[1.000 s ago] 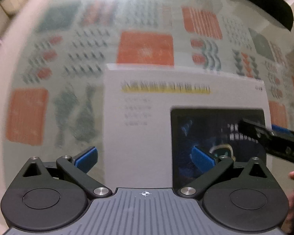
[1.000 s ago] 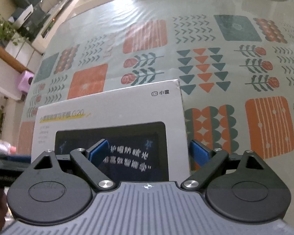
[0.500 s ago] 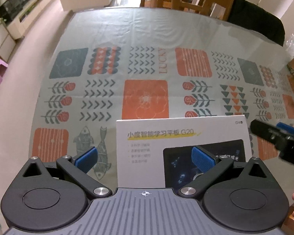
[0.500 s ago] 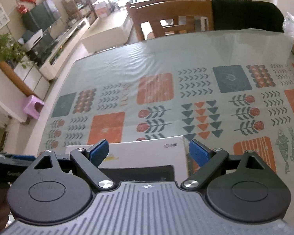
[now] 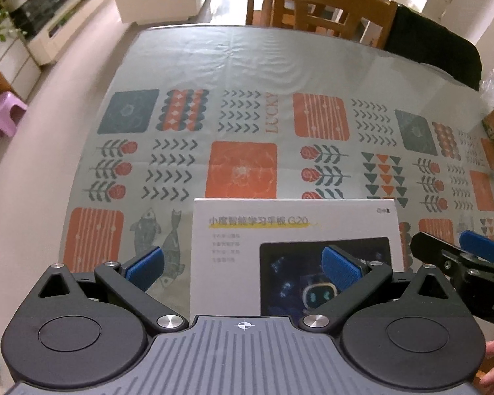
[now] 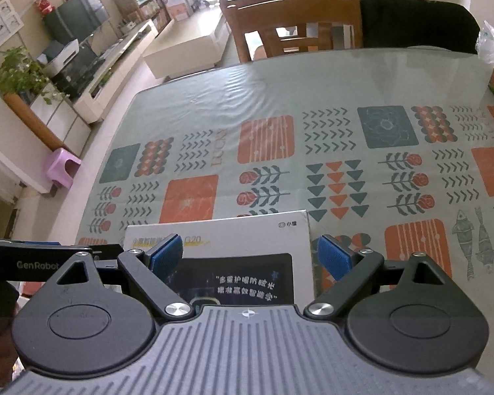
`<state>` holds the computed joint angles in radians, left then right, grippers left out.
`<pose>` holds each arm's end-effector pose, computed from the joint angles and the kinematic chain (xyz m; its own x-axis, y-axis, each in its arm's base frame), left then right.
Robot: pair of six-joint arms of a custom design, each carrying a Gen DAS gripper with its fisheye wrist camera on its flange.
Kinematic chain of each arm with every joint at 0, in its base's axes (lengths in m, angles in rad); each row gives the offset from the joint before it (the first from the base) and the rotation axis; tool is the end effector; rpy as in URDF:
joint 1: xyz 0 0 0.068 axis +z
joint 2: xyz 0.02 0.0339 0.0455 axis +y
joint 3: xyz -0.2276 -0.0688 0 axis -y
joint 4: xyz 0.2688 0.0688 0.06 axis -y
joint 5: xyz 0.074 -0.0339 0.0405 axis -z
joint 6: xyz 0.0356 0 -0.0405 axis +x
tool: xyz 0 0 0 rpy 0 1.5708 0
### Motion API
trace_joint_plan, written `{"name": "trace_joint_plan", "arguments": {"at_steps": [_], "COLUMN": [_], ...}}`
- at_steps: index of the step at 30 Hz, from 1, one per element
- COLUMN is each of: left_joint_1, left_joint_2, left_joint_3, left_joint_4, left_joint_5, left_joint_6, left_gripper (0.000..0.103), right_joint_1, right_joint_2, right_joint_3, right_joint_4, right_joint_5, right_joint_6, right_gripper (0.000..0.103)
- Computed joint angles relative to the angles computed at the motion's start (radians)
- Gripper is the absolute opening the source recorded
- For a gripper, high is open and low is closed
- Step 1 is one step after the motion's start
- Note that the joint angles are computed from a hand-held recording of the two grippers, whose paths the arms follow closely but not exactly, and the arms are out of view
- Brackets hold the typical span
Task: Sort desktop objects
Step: 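Open both grippers and pull them back from the tablet box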
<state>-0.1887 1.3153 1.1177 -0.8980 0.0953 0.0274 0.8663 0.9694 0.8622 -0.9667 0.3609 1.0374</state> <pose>0.2822 -0.0573 0.2425 -0.8668 0.1933 -0.4597 0.2533 0.9647 -0.0720 0.1495 0.1565 0.2377 -0.8094 0.2916 -0.5097 0.1832 0.9501 0.2526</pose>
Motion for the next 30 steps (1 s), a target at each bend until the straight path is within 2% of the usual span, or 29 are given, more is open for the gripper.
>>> {"name": "trace_joint_plan", "arguments": {"at_steps": [9, 18, 24, 30], "left_joint_1": [-0.08, -0.178, -0.254, -0.323], "left_joint_2": [-0.148, -0.323, -0.426, -0.518], "left_joint_3": [-0.089, -0.185, -0.249, -0.316], "left_joint_4": [-0.027, -0.1, -0.18, -0.259], "left_joint_5": [-0.072, -0.133, -0.176, -0.244], "left_joint_6": [-0.074, -0.167, -0.222, -0.28], "left_gripper": [0.103, 0.103, 0.103, 0.103], "right_joint_1": [0.067, 0.166, 0.305, 0.5], "right_joint_2": [-0.088, -0.217, -0.231, -0.081], "right_joint_3": [-0.018, -0.049, -0.037, 0.045], "right_joint_4": [-0.062, -0.17, -0.279, -0.442], "right_joint_5": [0.008, 0.048, 0.108, 0.174], "right_joint_6": [-0.001, 0.066, 0.18, 0.373], "right_gripper": [0.103, 0.103, 0.103, 0.103]}}
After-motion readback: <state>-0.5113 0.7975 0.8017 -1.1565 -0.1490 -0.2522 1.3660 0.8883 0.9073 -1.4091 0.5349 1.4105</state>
